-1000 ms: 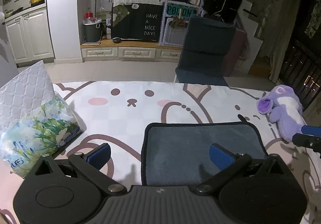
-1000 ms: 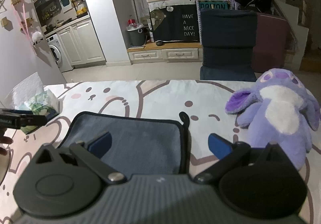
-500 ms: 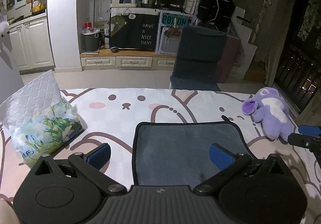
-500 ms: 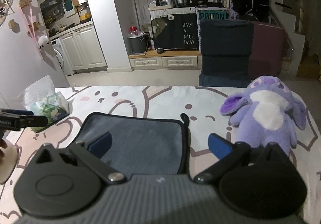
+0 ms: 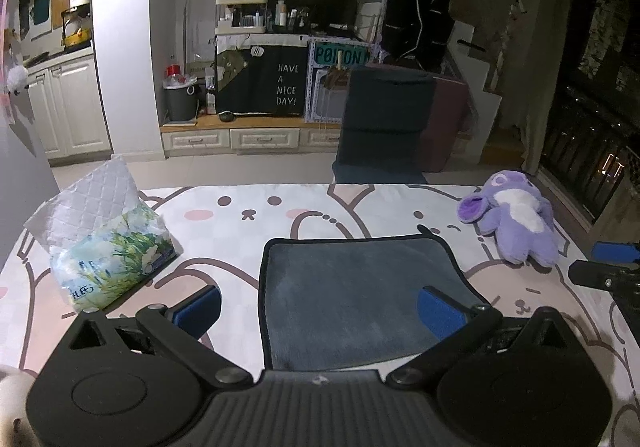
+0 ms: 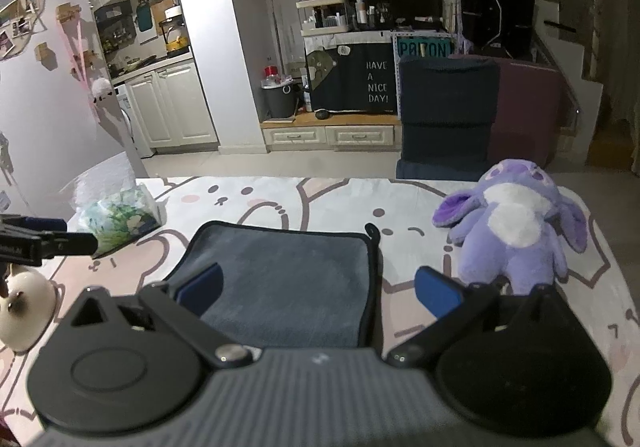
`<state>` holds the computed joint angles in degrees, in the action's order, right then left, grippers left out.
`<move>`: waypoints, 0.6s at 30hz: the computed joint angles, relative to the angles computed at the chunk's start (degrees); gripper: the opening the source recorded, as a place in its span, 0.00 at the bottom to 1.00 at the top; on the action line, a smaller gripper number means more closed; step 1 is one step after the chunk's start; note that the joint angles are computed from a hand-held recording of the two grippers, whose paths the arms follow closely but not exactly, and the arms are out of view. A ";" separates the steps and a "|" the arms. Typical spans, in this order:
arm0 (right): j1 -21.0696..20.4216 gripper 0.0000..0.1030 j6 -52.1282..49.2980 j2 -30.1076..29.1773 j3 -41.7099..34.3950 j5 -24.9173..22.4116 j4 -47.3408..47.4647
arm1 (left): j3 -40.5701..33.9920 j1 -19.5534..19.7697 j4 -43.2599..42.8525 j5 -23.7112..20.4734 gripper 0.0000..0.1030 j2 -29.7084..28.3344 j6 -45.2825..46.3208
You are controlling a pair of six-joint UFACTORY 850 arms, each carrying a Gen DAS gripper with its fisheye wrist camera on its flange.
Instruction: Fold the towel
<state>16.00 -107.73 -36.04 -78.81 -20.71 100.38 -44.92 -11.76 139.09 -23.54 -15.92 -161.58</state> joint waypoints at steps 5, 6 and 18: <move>-0.35 1.00 -6.79 3.87 4.86 -0.90 5.98 | 2.86 -2.30 -3.45 -2.04 1.00 3.00 2.63; -0.41 1.00 -8.61 4.70 5.94 -1.10 7.48 | 3.24 -2.66 -3.90 -2.20 1.00 3.45 2.86; -1.62 1.00 -18.37 12.45 15.94 -4.39 15.48 | 9.55 -8.02 -10.29 -7.09 1.00 9.69 6.63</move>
<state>14.37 -126.10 -23.59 -62.87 -25.10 115.86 -35.37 -19.77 128.80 -30.63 -6.24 -154.95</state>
